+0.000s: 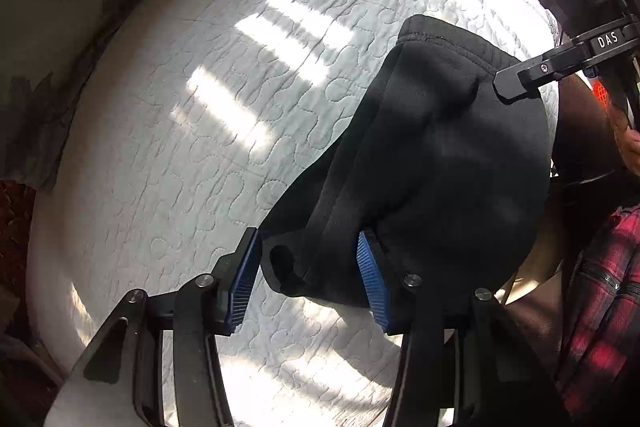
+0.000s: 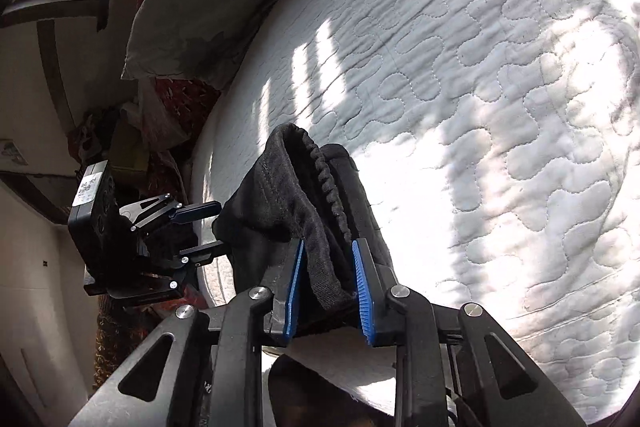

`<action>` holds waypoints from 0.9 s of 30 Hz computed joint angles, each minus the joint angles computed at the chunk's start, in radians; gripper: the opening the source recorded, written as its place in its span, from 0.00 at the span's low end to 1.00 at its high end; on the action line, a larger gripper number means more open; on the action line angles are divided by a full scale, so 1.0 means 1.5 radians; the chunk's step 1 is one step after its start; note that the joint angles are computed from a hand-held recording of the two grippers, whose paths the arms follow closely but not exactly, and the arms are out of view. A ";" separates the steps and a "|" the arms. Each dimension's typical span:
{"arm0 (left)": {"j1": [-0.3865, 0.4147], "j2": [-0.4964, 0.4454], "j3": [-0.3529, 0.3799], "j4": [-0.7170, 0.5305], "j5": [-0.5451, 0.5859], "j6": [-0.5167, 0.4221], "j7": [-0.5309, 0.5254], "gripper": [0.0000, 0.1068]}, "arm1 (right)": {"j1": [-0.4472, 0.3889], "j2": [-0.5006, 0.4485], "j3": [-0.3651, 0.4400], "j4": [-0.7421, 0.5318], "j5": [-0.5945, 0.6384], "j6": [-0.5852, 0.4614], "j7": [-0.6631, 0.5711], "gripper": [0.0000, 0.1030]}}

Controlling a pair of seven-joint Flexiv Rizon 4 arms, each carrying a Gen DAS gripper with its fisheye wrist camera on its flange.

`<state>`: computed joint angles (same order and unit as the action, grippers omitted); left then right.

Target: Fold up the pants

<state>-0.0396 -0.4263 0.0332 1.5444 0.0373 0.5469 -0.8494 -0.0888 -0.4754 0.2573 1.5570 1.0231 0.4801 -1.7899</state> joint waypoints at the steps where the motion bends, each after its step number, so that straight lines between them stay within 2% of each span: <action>1: -0.007 -0.010 0.006 -0.013 0.020 -0.006 -0.010 0.46 | -0.015 0.000 0.008 0.008 0.028 -0.016 -0.002 0.23; 2: -0.013 -0.021 0.010 -0.026 0.036 -0.017 -0.019 0.49 | -0.024 -0.006 0.011 0.014 0.047 -0.039 0.006 0.23; 3: -0.018 -0.028 0.013 -0.032 0.049 -0.022 -0.026 0.57 | -0.018 -0.009 0.008 0.022 0.043 -0.040 0.019 0.23; 6: -0.034 -0.025 0.022 -0.026 0.085 0.010 -0.054 0.70 | 0.012 -0.006 -0.004 0.041 0.006 0.023 0.011 0.21; 7: -0.033 -0.017 0.020 -0.018 0.085 0.015 -0.052 0.70 | 0.014 -0.002 -0.003 0.041 0.002 0.031 0.008 0.21; 10: -0.038 0.016 0.024 0.012 0.107 0.035 -0.053 0.70 | 0.050 0.028 -0.009 0.053 -0.078 0.087 -0.029 0.27; 13: -0.038 0.060 0.025 0.049 0.114 0.043 -0.064 0.70 | 0.052 0.029 -0.005 0.033 -0.112 0.056 -0.040 0.35; 14: -0.035 0.074 0.022 0.060 0.102 0.042 -0.070 0.70 | 0.048 0.029 -0.002 0.028 -0.107 0.052 -0.046 0.37; 15: -0.031 0.089 0.017 0.075 0.082 0.048 -0.080 0.70 | 0.047 0.030 -0.002 0.023 -0.106 0.050 -0.050 0.44; 18: -0.021 0.114 0.001 0.108 -0.003 0.056 -0.138 0.70 | 0.051 0.051 -0.003 0.035 -0.089 0.126 -0.069 0.46; 20: -0.008 0.117 -0.021 0.132 -0.110 0.059 -0.158 0.70 | 0.038 0.055 0.007 0.027 -0.042 0.156 -0.102 0.47; 22: -0.001 0.118 -0.042 0.173 -0.221 0.088 -0.162 0.70 | 0.022 0.048 0.022 0.005 0.010 0.142 -0.156 0.47; 23: -0.002 0.115 -0.046 0.191 -0.254 0.112 -0.170 0.70 | 0.024 0.044 0.025 -0.001 0.021 0.142 -0.175 0.47; 26: -0.025 0.096 -0.046 0.248 -0.269 0.205 -0.218 0.70 | 0.040 0.012 0.024 -0.019 0.022 0.127 -0.180 0.42; 27: -0.031 0.081 -0.041 0.255 -0.255 0.218 -0.248 0.70 | 0.058 0.001 0.016 -0.018 -0.002 0.145 -0.165 0.32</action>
<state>-0.0866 -0.3051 -0.0283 1.9263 -0.3449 0.8734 -1.2215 -0.0011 -0.4732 0.2815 1.5294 1.0203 0.6979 -2.0376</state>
